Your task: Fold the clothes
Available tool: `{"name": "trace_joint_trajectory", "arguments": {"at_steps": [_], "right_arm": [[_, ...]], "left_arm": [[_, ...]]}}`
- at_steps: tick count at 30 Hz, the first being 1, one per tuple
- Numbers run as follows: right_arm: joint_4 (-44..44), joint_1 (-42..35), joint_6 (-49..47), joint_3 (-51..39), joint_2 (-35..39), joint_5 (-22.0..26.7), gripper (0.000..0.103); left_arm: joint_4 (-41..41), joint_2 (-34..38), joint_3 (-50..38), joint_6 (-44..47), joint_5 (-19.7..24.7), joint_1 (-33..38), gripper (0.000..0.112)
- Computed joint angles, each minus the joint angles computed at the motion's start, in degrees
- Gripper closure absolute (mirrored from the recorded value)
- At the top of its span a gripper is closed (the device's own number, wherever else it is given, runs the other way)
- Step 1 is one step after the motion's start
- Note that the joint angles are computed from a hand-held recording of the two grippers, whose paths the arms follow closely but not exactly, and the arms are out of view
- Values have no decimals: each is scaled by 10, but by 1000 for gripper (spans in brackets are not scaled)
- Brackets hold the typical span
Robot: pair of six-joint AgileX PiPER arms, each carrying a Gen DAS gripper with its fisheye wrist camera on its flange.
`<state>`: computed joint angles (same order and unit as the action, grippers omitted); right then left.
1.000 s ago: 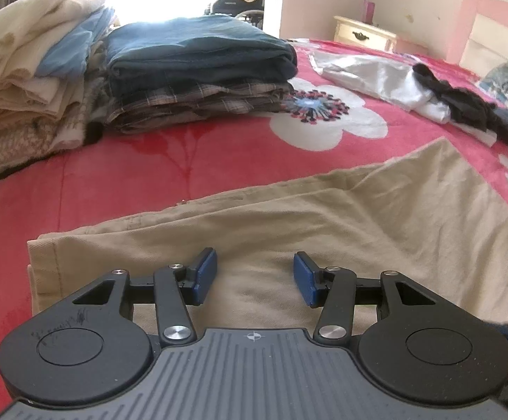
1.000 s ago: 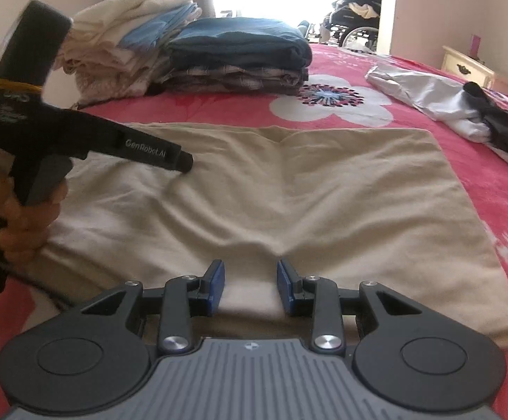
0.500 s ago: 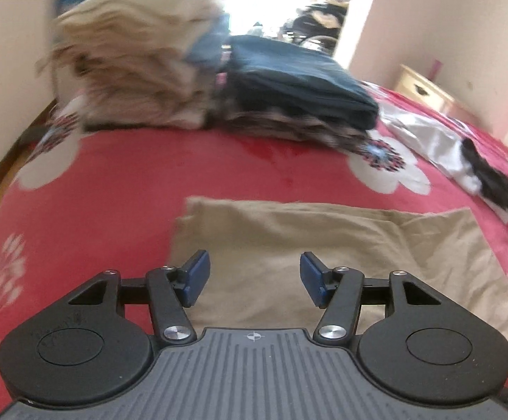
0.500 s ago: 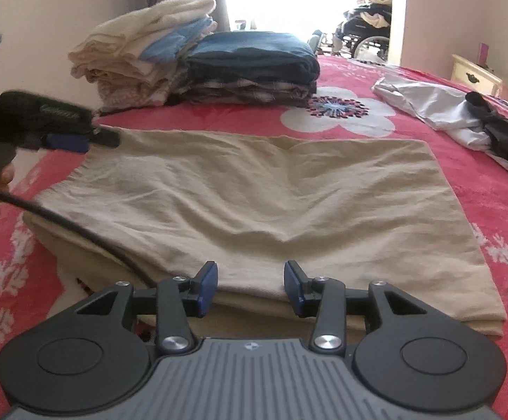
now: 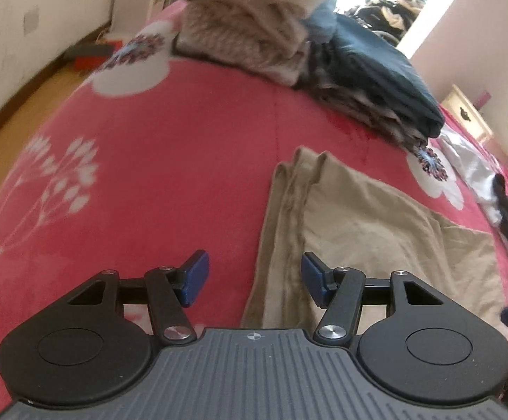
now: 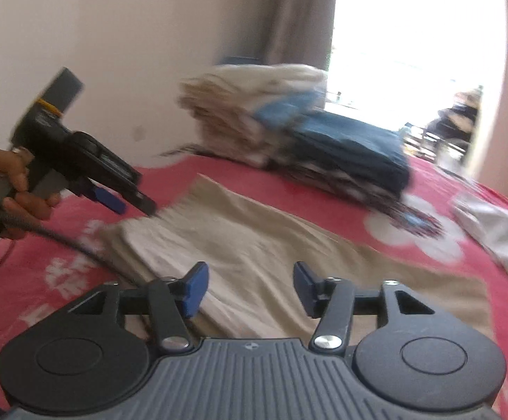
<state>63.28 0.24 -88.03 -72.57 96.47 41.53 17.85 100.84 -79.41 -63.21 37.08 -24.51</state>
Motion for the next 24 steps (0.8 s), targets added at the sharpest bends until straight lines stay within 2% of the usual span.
{"name": "trace_joint_trajectory", "arguments": {"at_steps": [5, 10, 14, 16, 19, 24], "right_arm": [[-30, 48, -53, -41, 43, 53, 31], [-35, 118, -114, -22, 59, -10, 27], [-53, 159, -107, -32, 80, -37, 13], [-51, 173, -119, -26, 85, -60, 10], [-54, 190, -121, -21, 93, -91, 10], [-80, 202, -71, -37, 117, -114, 11]], "left_arm": [[-54, -22, 45, 34, -29, 20, 54], [-87, -22, 58, 64, -44, 30, 54], [-133, -21, 60, 109, -56, 42, 53], [-171, -21, 64, 143, -65, 52, 53], [-258, -21, 72, 215, -80, 72, 53], [-464, -5, 74, 386, -82, 108, 53]]}}
